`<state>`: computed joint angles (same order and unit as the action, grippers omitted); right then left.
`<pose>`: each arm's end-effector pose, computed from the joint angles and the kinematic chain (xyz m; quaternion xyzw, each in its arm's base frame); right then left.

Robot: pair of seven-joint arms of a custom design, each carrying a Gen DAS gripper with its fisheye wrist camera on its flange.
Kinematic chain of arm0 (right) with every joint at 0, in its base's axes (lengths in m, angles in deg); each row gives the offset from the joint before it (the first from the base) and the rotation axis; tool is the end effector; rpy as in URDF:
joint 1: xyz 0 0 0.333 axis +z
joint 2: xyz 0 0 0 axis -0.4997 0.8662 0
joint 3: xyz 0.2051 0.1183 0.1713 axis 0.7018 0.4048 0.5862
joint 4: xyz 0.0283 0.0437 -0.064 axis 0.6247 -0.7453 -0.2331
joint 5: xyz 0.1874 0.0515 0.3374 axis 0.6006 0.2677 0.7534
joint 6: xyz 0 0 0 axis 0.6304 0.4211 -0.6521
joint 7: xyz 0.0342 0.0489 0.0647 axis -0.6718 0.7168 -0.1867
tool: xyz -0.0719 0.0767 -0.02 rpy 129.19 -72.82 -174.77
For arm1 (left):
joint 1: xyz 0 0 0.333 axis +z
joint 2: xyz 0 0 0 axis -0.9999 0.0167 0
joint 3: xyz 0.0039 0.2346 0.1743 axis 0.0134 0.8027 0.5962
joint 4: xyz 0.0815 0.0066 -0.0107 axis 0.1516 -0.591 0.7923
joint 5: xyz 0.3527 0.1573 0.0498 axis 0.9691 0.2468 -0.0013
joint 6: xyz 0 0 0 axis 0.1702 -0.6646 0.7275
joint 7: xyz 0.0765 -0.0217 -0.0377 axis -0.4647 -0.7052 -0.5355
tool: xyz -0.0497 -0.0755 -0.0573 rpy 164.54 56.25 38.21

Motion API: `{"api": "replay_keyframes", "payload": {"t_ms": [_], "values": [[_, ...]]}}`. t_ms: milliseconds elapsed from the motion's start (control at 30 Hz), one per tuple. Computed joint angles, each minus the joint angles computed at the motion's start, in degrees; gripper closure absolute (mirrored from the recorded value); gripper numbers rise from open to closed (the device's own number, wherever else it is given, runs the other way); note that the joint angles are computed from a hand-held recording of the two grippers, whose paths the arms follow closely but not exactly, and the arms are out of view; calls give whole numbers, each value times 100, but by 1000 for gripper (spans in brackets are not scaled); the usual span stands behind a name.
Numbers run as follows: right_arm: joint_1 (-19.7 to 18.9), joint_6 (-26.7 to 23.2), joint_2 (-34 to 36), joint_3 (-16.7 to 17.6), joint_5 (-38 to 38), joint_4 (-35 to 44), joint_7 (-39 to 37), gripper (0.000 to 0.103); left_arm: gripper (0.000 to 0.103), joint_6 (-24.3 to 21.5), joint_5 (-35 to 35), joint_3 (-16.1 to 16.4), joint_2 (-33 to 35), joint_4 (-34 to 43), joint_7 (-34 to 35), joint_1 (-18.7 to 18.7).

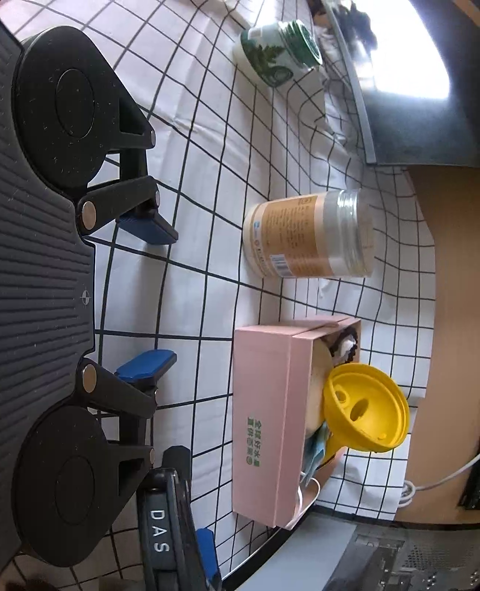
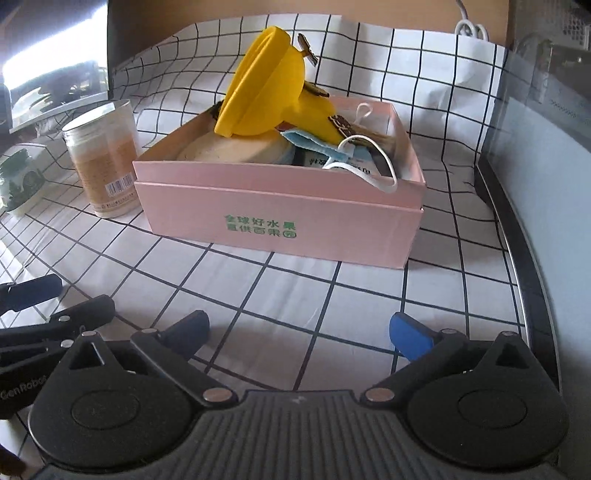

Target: Organize soft objects

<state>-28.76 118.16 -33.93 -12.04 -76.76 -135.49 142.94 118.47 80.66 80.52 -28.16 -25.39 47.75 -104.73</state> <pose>0.6128 0.0609 0.3186 -0.6916 0.6093 -0.2566 0.2910 0.6025 -0.2415 0.3182 -0.6042 0.6676 -0.3083 0.3068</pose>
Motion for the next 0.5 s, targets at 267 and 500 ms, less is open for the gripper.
{"api": "replay_keyframes", "payload": {"t_ms": [267,500], "values": [[-690,692,319,582,-468,-4,65,0,32,-104,118,-12,37,52,-122,-12],[-496,752,318,338,-697,-13,359,0,31,-79,123,-25,38,53,-119,10]]}}
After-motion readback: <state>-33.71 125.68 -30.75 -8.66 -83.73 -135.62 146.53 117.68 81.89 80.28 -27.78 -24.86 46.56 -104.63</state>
